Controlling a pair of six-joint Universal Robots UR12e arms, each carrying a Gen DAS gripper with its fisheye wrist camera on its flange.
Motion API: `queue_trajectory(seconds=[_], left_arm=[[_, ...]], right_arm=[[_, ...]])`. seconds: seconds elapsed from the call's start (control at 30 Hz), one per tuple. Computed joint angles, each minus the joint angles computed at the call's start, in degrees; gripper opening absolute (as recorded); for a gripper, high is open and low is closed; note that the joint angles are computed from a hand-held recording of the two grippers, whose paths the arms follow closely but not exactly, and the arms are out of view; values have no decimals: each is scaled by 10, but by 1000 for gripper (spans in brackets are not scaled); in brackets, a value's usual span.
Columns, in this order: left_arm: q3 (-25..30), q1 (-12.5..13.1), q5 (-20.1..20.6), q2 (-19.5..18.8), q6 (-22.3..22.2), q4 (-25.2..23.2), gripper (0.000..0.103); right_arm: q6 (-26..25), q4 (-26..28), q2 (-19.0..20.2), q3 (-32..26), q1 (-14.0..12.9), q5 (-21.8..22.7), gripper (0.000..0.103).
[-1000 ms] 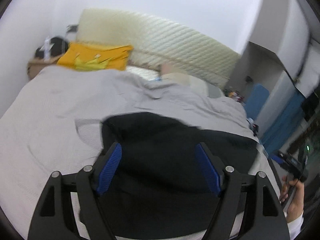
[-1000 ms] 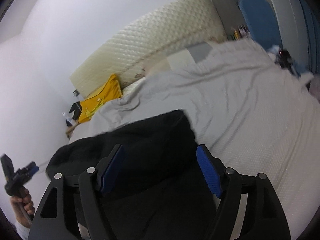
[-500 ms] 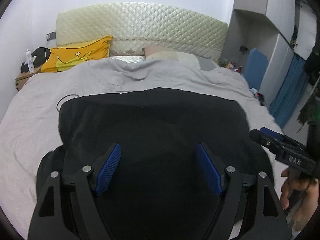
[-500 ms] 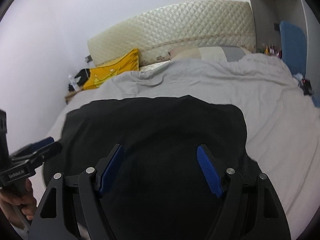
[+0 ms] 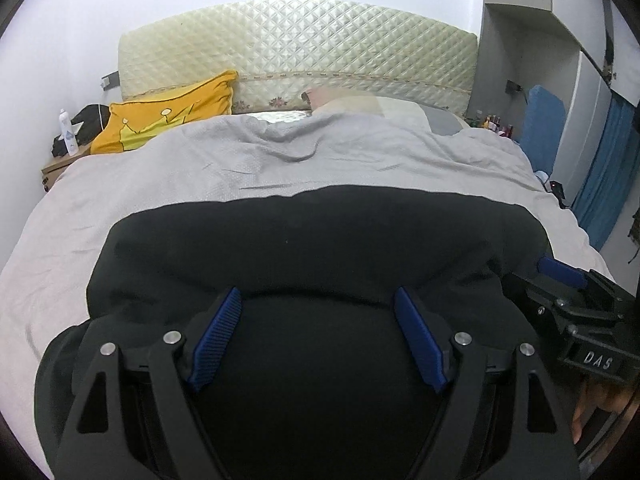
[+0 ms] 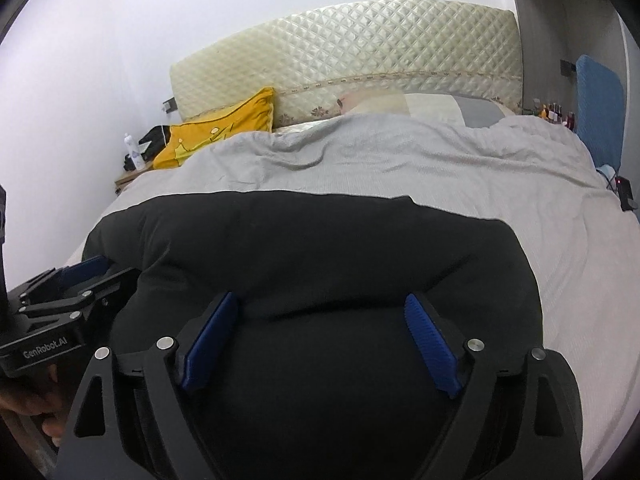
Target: Fold large clothes
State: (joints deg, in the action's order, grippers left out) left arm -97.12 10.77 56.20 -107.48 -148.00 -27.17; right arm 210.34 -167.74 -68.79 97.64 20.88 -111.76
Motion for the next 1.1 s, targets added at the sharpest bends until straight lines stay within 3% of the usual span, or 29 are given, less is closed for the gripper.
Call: queue_trajectory(seconds=[0.67, 0.9, 1.0, 1.1], left_arm=[[54, -31, 57, -54, -21, -11, 81], [46, -19, 30, -45, -14, -9, 82], [51, -10, 24, -37, -24, -23, 82], [51, 4, 20, -34, -46, 6, 84]], right_arm=[[-7, 57, 46, -54, -26, 24, 102], [-10, 29, 29, -31, -27, 44, 102], [-16, 16, 15, -15, -26, 30, 102], [-19, 5, 2, 0, -25, 8, 103]])
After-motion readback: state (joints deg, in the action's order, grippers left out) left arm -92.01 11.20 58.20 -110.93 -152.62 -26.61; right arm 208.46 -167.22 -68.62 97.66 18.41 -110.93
